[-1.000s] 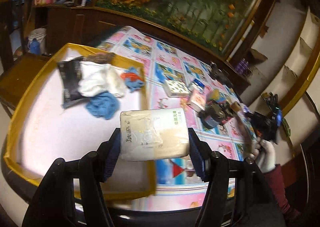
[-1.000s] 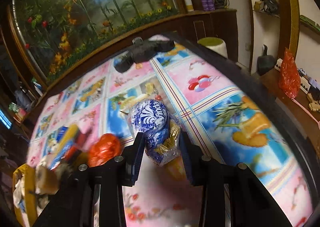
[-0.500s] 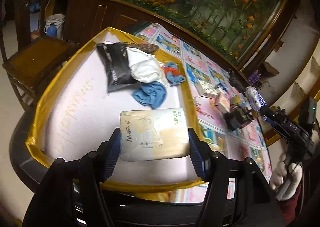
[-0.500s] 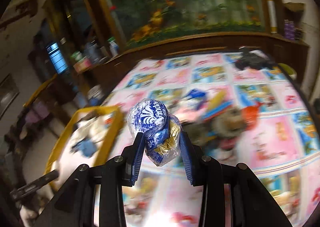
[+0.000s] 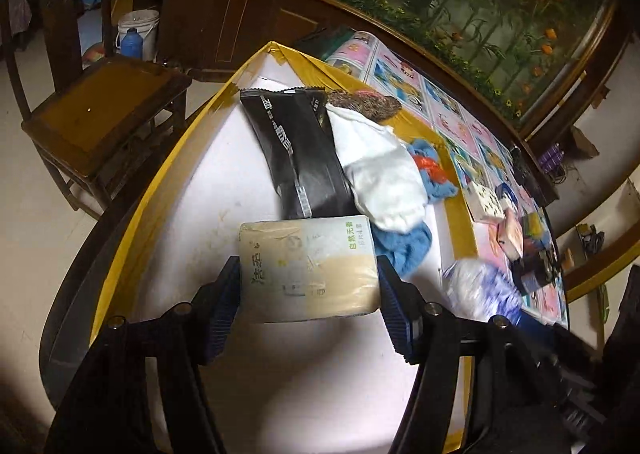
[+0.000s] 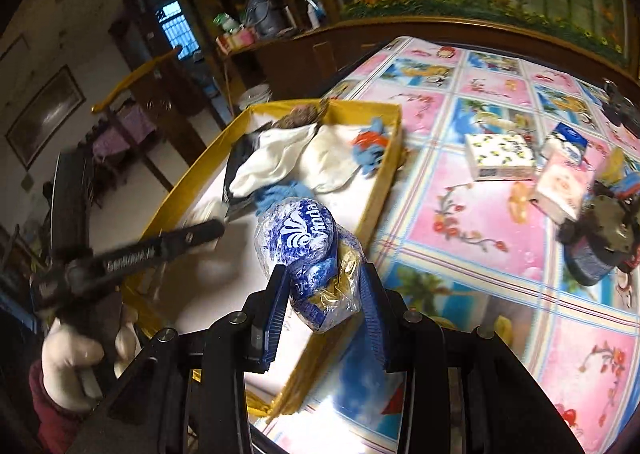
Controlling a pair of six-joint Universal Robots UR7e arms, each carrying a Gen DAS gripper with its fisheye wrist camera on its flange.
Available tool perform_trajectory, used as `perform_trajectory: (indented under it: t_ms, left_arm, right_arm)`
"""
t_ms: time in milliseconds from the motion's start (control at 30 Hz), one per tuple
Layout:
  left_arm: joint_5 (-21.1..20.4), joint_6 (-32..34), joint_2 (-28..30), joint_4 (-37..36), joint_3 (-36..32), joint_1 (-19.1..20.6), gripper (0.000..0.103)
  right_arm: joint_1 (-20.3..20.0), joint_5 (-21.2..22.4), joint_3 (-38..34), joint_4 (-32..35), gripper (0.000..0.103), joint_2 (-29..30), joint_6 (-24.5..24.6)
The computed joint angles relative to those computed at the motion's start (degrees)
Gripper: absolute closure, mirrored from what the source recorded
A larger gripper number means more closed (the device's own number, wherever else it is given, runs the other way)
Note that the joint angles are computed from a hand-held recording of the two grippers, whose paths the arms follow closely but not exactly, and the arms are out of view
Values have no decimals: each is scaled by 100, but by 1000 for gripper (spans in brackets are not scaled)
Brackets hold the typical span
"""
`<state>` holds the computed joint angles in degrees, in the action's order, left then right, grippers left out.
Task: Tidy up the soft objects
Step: 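Carry the beige pack and blue-white packet into the tray and release both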
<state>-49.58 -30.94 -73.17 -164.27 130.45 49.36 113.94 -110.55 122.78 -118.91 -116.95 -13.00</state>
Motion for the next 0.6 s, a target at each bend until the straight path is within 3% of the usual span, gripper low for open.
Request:
perform_trajectory:
  t_ms: [200,400,600]
  left_arm:
    - [-383,16,-231,-601,261,52,39]
    - [-255,27,-645,-1277,825,-326,37]
    - [-81,-142,-840,-1169,999,-525,31]
  right_arm:
    - [220,-126,66,-242,67,498,-17]
    - [380,-141,179,-355,67,848,-120]
    - [391,-270,37,-631,67,1603,-98]
